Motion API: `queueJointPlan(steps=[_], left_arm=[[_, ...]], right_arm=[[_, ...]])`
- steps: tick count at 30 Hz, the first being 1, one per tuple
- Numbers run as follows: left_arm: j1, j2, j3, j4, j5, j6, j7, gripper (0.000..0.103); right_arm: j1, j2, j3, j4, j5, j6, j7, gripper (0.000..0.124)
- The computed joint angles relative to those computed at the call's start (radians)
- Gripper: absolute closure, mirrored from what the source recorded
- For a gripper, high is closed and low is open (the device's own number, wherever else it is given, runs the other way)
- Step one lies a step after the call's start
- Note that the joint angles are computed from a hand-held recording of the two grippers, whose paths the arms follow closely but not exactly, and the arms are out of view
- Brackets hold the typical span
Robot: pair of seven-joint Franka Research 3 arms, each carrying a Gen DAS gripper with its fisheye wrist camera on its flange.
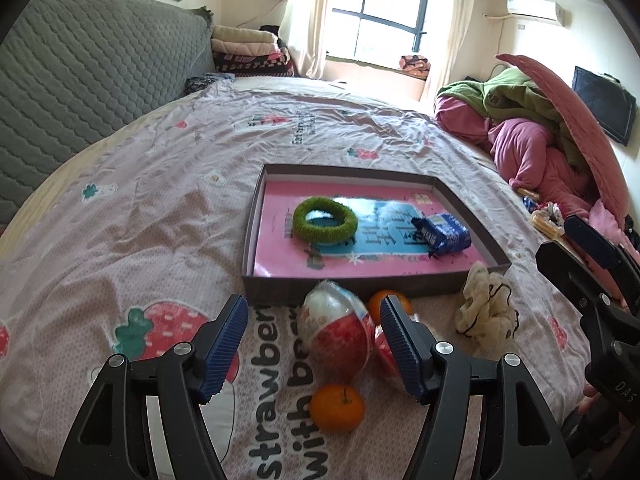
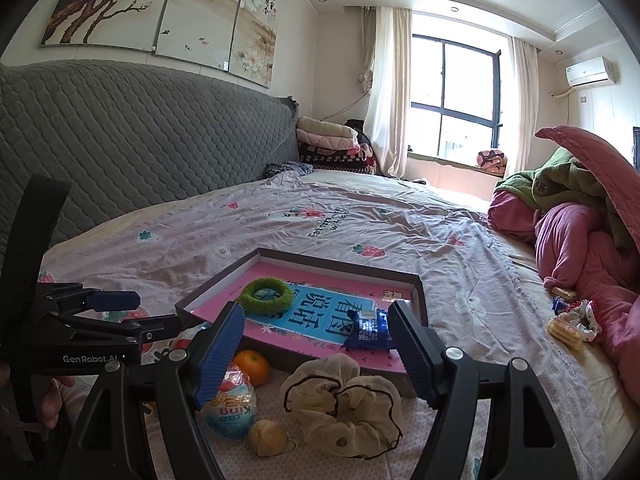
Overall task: Organize objects
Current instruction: 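Raise both open grippers away from the tray, then move both open grippers toward the candy eggs and orange beside the tray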
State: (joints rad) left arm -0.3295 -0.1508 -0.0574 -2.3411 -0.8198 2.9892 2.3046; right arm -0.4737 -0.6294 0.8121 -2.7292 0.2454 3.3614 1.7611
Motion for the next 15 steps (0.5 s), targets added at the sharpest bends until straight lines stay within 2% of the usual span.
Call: queueJointPlan(steps=[3, 15], left_arm=[[0.01, -0.011, -0.005, -0.021, 0.034, -0.004, -0.03, 0.033], [-0.019, -0.066, 0.022, -0.11, 0.141, -0.017, -0.082, 0.033]], right_arm=[[0.013, -0.007, -0.002, -0.007, -0.001, -0.007, 0.004, 0.05], [0.079, -0.017, -0.026, -0.035, -0.038, -0.03, 0.028, 0.05]])
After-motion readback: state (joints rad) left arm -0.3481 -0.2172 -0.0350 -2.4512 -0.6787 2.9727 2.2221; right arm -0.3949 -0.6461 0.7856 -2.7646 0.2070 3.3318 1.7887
